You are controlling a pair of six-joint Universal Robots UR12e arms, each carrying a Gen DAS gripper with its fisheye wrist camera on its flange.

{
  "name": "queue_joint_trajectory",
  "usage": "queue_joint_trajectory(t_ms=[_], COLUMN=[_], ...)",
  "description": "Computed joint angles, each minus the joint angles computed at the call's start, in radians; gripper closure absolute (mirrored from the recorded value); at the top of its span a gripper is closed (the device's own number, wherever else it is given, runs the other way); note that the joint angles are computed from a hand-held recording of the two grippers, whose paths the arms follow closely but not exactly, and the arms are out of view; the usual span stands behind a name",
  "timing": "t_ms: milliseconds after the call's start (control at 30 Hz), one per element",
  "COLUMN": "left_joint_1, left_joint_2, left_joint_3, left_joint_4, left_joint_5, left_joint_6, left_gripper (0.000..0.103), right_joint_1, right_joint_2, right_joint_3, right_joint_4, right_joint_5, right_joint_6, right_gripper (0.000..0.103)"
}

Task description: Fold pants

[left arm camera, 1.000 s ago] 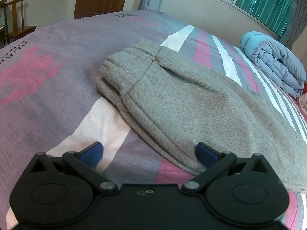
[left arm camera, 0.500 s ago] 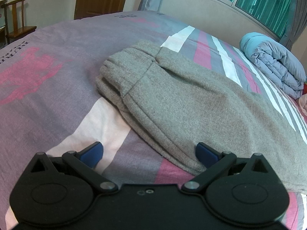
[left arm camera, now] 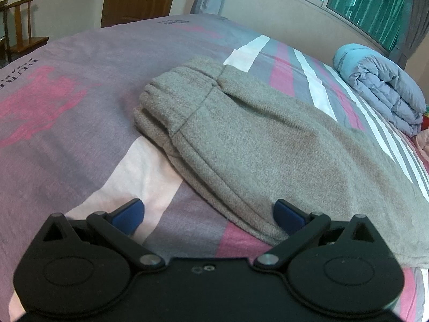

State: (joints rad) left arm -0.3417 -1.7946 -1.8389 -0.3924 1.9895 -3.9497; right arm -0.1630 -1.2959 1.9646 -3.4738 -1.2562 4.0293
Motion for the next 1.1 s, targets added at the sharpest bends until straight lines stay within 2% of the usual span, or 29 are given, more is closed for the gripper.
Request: queue_joint_trajectory(t_ms=[33, 67, 100, 167, 200, 267, 300, 333, 367, 433, 533, 567, 633, 700, 733, 767, 800, 867, 900, 933, 1000, 1100], left_joint_1=[0.000, 0.002, 0.003, 0.002, 0.001, 0.000, -0.001, -0.010, -0.020, -0.035, -0.010, 0.002, 0.031, 0.055, 0.065, 0.067, 0.064, 0.053, 0.050, 0.060, 0.091, 0.083], left_joint_2=[0.000, 0.001, 0.001, 0.001, 0.000, 0.004, 0.009, 0.013, 0.014, 0.015, 0.023, 0.023, 0.022, 0.022, 0.020, 0.016, 0.013, 0.006, 0.007, 0.005, 0.010, 0.009], left_joint_3=[0.001, 0.000, -0.001, -0.003, -0.004, -0.009, -0.012, -0.018, -0.027, -0.041, -0.049, -0.046, -0.036, -0.008, 0.000, 0.006, 0.013, 0.010, 0.011, 0.010, 0.004, 0.004], left_joint_4=[-0.002, -0.001, 0.001, 0.009, 0.015, 0.032, 0.040, 0.063, 0.108, 0.195, 0.252, 0.252, 0.233, 0.106, 0.075, 0.074, 0.083, 0.194, 0.213, 0.191, 0.092, 0.097], left_joint_5=[0.000, -0.003, -0.005, 0.000, 0.003, 0.005, 0.011, 0.043, 0.077, 0.141, 0.098, 0.080, 0.025, -0.011, -0.032, -0.031, -0.013, 0.027, 0.045, 0.033, -0.058, -0.050], left_joint_6=[0.002, 0.004, 0.004, 0.007, 0.006, 0.006, 0.001, -0.010, -0.001, 0.031, 0.027, 0.024, 0.010, -0.040, -0.068, -0.070, -0.048, 0.024, 0.034, 0.016, -0.018, 0.048], left_gripper=[0.006, 0.006, 0.006, 0.006, 0.006, 0.006, 0.009, 0.021, 0.027, 0.032, 0.048, 0.058, 0.067, 0.068, 0.071, 0.078, 0.081, 0.095, 0.095, 0.095, 0.095, 0.092], right_joint_1=[-0.008, -0.021, -0.038, -0.042, -0.032, 0.001, 0.011, 0.015, 0.018, 0.025, 0.054, 0.066, 0.082, 0.095, 0.104, 0.111, 0.117, 0.126, 0.126, 0.128, 0.127, 0.116], right_joint_2=[0.004, 0.024, 0.037, 0.026, 0.003, -0.038, -0.051, -0.064, -0.071, -0.087, -0.094, -0.093, -0.087, -0.084, -0.081, -0.080, -0.080, -0.084, -0.082, -0.082, -0.084, -0.088], right_joint_3=[0.006, 0.016, 0.026, 0.031, 0.038, 0.056, 0.071, 0.085, 0.097, 0.114, 0.106, 0.104, 0.097, 0.092, 0.086, 0.084, 0.085, 0.081, 0.075, 0.072, 0.072, 0.080], right_joint_4=[0.055, 0.071, 0.045, 0.036, 0.058, 0.076, 0.055, 0.039, 0.019, -0.001, 0.036, 0.040, 0.045, 0.050, 0.058, 0.058, 0.058, 0.075, 0.080, 0.084, 0.100, 0.099], right_joint_5=[0.002, 0.031, 0.082, 0.098, 0.052, -0.107, -0.150, -0.157, -0.150, -0.121, -0.117, -0.122, -0.124, -0.118, -0.124, -0.125, -0.126, -0.138, -0.142, -0.151, -0.149, -0.133], right_joint_6=[0.013, 0.068, 0.121, 0.131, 0.111, 0.080, 0.071, 0.064, 0.051, 0.015, 0.001, 0.001, 0.021, 0.049, 0.057, 0.058, 0.051, 0.029, 0.024, 0.016, 0.005, 0.026], right_gripper=[0.099, 0.102, 0.102, 0.097, 0.091, 0.086, 0.086, 0.086, 0.085, 0.084, 0.075, 0.074, 0.074, 0.073, 0.073, 0.073, 0.073, 0.073, 0.073, 0.073, 0.073, 0.073])
